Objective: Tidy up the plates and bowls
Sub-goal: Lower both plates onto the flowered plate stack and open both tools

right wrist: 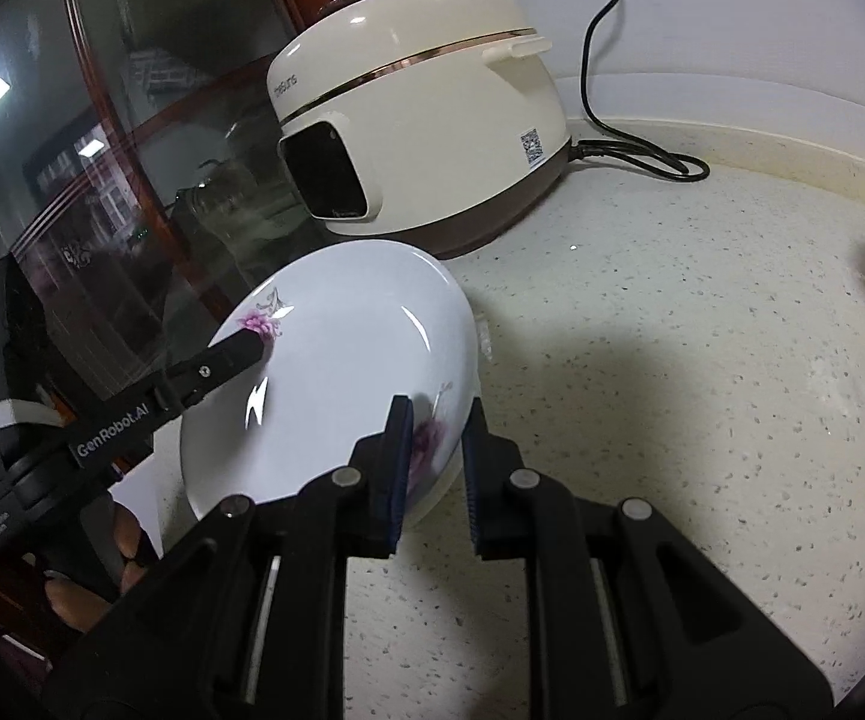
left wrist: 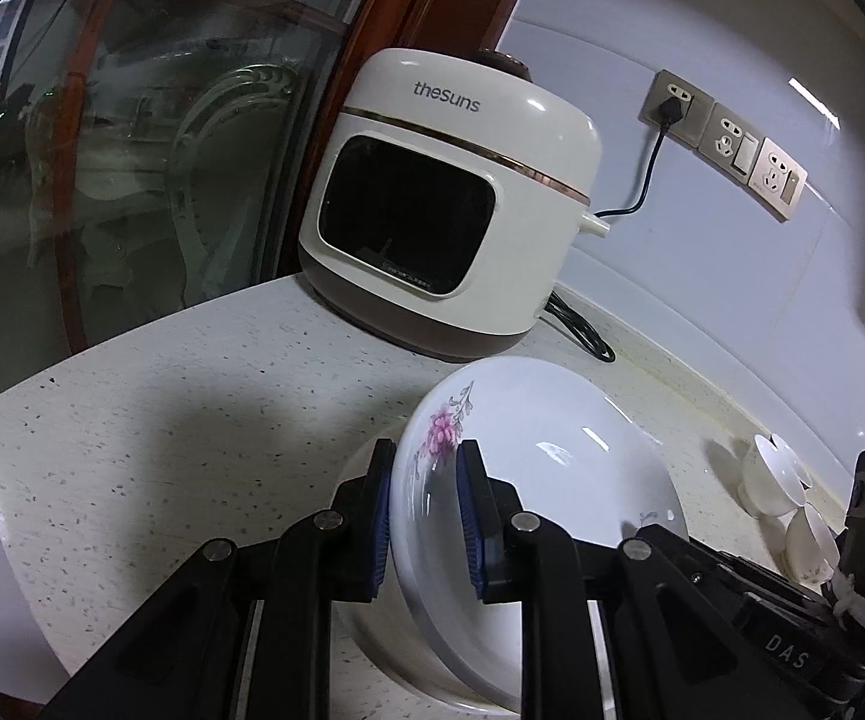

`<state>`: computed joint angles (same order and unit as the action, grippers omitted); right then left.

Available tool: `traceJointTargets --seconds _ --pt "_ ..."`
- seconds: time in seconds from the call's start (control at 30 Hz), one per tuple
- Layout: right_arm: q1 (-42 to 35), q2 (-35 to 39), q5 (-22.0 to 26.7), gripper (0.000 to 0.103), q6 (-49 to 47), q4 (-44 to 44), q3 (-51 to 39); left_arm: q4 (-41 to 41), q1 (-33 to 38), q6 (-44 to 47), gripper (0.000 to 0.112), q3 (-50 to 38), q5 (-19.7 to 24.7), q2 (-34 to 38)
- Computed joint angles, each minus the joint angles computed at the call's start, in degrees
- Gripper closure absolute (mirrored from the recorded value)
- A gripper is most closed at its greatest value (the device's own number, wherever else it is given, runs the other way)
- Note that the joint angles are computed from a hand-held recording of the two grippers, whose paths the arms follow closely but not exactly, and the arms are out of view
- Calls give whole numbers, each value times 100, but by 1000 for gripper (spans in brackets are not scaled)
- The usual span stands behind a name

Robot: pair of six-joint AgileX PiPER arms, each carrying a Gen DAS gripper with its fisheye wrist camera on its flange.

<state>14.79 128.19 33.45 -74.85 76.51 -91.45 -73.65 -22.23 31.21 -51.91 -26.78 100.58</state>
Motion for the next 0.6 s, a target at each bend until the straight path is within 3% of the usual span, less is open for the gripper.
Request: traceJointTargets --seconds 0.4,0.6 --pt "184 -15 -223 84 253 -341 -49 -500 48 485 92 -61 -40 132" --pt "253 -30 -398 77 408 -541 -67 -638 117 699 92 -142 113 197"
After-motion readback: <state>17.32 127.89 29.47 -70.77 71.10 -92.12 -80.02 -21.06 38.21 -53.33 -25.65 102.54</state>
